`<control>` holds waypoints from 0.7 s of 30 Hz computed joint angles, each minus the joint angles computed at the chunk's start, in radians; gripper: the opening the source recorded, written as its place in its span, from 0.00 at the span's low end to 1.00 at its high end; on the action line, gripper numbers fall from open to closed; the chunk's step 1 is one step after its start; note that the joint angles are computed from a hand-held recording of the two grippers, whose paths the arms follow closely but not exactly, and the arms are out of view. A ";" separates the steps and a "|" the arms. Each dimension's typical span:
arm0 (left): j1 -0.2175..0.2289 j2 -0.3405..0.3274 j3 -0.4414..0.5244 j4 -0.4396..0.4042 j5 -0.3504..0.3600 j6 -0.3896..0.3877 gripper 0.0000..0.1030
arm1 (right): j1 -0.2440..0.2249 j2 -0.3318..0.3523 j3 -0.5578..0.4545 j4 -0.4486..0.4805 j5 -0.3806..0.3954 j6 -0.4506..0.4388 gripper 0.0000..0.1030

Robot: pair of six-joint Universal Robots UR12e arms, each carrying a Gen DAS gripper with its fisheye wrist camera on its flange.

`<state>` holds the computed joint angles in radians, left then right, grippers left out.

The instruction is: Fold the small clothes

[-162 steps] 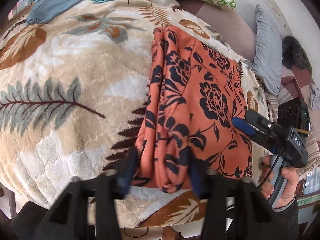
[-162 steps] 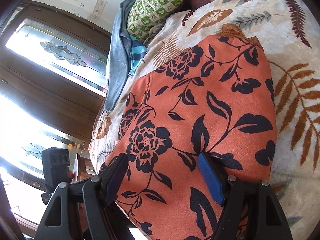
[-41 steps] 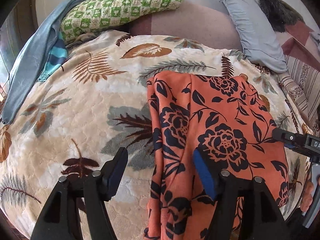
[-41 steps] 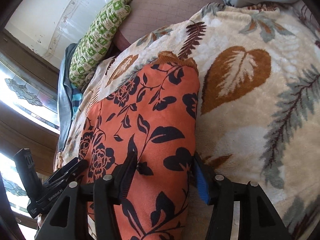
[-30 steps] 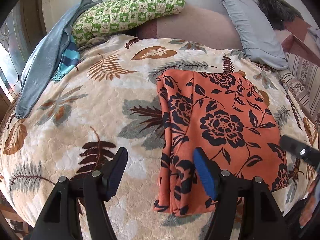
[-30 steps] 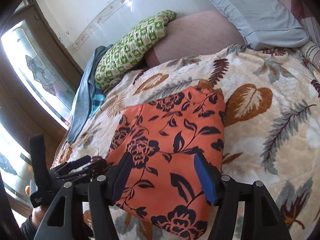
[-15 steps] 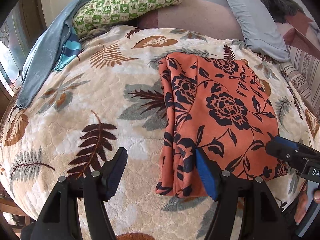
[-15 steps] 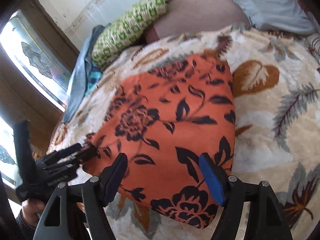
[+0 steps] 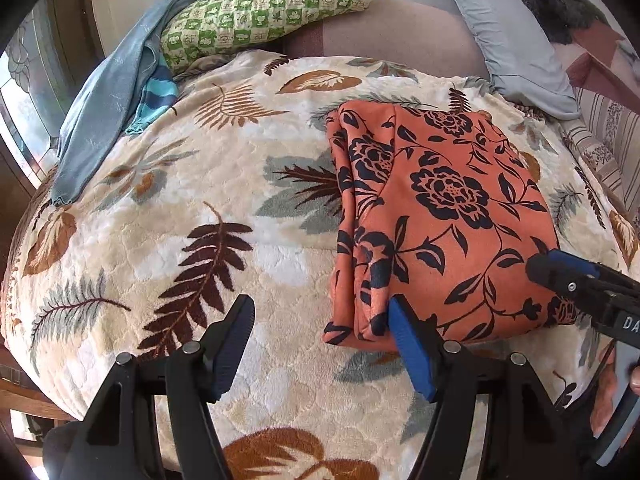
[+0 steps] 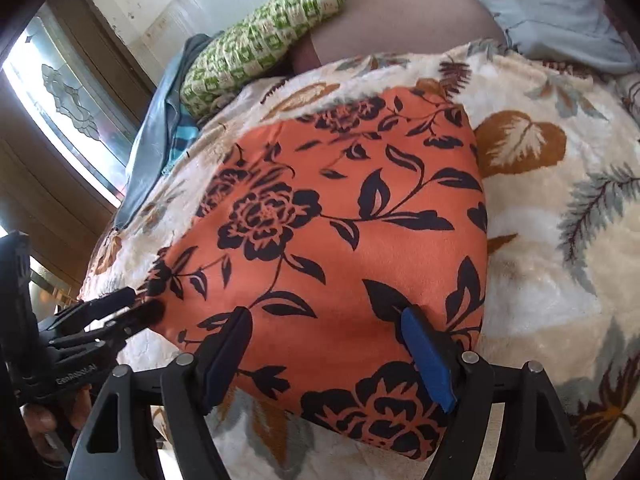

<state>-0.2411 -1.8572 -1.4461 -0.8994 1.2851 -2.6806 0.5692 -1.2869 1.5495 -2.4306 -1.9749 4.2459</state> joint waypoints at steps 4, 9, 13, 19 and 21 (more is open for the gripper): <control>0.005 0.013 -0.006 -0.003 -0.002 -0.027 0.68 | 0.041 0.006 -0.037 0.052 -0.142 -0.029 0.78; 0.008 0.034 -0.027 0.033 0.001 -0.040 0.68 | 0.097 0.011 -0.047 0.131 -0.291 0.020 0.78; 0.010 0.051 -0.045 0.060 -0.009 -0.056 0.68 | 0.115 0.012 -0.063 0.204 -0.347 0.024 0.78; 0.012 0.072 -0.065 0.051 -0.017 -0.063 0.69 | 0.120 0.003 -0.046 0.221 -0.338 0.074 0.80; 0.014 0.079 -0.074 0.050 -0.023 -0.069 0.69 | 0.122 0.003 -0.046 0.229 -0.330 0.079 0.80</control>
<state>-0.2272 -1.7786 -1.5200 -0.8491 1.2622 -2.7496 0.6908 -1.2835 1.5037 -2.2017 -2.3048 4.3247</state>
